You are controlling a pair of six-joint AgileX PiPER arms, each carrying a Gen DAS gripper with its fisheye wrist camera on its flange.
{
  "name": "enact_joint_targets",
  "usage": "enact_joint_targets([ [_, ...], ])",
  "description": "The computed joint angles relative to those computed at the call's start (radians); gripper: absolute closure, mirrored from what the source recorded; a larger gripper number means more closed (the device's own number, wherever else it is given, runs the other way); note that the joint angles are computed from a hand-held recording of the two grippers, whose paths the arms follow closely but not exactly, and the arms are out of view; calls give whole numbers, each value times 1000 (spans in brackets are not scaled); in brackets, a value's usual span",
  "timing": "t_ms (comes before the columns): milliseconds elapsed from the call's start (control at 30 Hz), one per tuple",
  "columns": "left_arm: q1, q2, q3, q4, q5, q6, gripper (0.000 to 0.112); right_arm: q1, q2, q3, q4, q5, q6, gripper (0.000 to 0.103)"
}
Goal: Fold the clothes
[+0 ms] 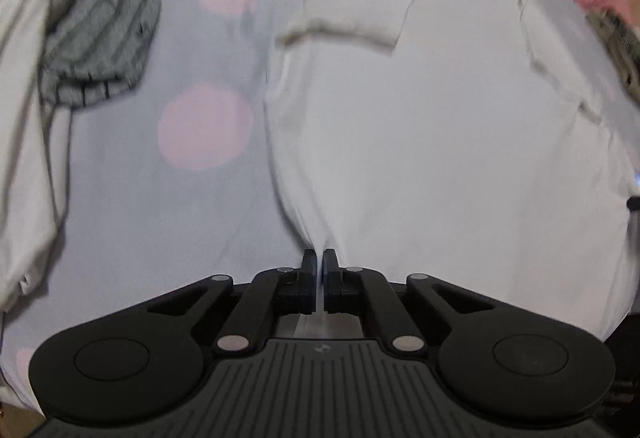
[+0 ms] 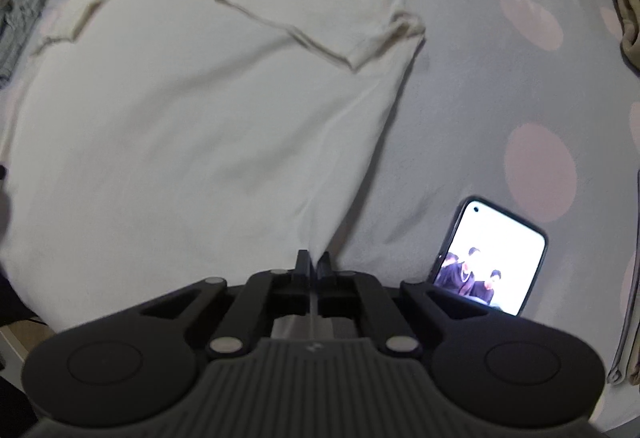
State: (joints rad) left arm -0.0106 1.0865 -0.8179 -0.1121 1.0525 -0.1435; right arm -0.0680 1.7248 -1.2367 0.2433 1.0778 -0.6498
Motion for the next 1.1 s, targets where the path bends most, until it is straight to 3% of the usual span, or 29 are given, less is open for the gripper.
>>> enact_joint_targets([
  [133, 160, -34, -71, -120, 37, 123, 111, -47, -37, -54, 83, 59, -54, 101],
  [367, 310, 9, -150, -219, -34, 239, 111, -56, -2, -199, 138, 28, -25, 101],
  [500, 233, 41, -169, -166, -197, 152, 111, -8, 39, -261, 159, -72, 43, 101],
  [633, 126, 108, -190, 3, -276, 0, 107, 34, 102, -317, 145, -131, 93, 100],
  [733, 86, 133, -192, 123, -303, -110, 98, 54, 119, -309, 107, -184, 121, 93],
  [933, 52, 102, -150, 156, -287, -73, 94, 32, 83, -220, 108, -308, 89, 86],
  [1033, -17, 62, -100, 204, -292, -58, 87, 21, 31, -137, 153, -356, -4, 73],
  [1100, -88, 18, -43, 253, -308, -72, 86, 13, -15, -58, 197, -392, -120, 75],
])
